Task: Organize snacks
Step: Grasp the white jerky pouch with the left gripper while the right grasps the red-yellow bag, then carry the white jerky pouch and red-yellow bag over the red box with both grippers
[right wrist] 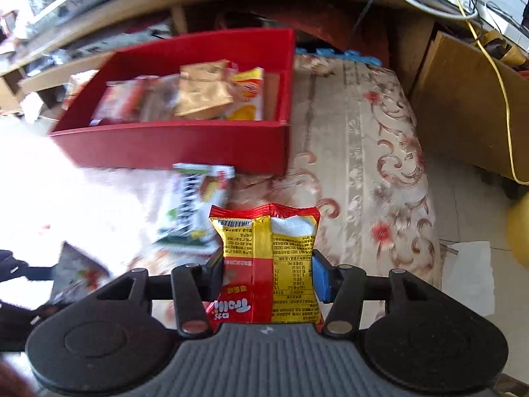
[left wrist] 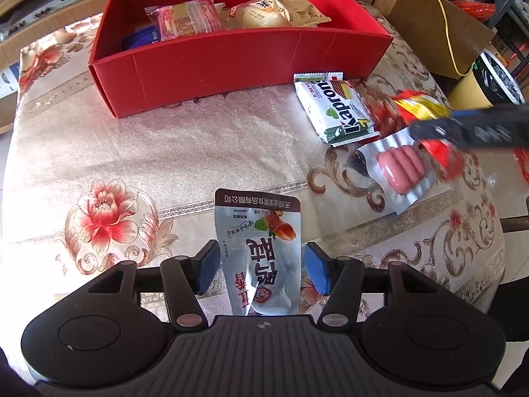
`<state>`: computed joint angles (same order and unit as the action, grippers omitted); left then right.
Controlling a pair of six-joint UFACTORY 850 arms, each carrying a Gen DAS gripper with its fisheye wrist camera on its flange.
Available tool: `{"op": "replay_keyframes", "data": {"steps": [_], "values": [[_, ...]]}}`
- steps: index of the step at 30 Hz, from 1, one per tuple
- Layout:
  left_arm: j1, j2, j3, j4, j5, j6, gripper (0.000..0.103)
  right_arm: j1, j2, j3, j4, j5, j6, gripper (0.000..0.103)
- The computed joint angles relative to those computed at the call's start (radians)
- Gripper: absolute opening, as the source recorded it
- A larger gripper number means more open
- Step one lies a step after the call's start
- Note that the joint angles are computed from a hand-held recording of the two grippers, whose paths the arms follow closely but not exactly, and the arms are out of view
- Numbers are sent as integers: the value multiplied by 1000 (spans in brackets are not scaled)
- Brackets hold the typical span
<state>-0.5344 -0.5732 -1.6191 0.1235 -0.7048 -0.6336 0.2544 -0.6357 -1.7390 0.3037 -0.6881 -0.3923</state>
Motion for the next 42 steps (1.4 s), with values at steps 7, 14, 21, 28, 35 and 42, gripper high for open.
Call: {"op": "replay_keyframes", "data": {"steps": [7,14,21,28,35,42], "values": [[-16,-9,-6,60,-19,-49,76,15,93,132,136,-29,-168,52],[-45,-26,-23,196,-66,-159,60,9,85,127,170,-50,-197,52],[-53,-9,-9,214,-43,-190,56,2,90,127,201,-49,-219,52],[-48,28,17,242,2,-259,56,2,94,126,223,-38,-232,52],[-41,33,9,253,23,-281,56,10,80,96,232,-25,-228,52],[-39,29,-8,260,31,-281,56,21,53,54,210,-16,-204,52]]}}
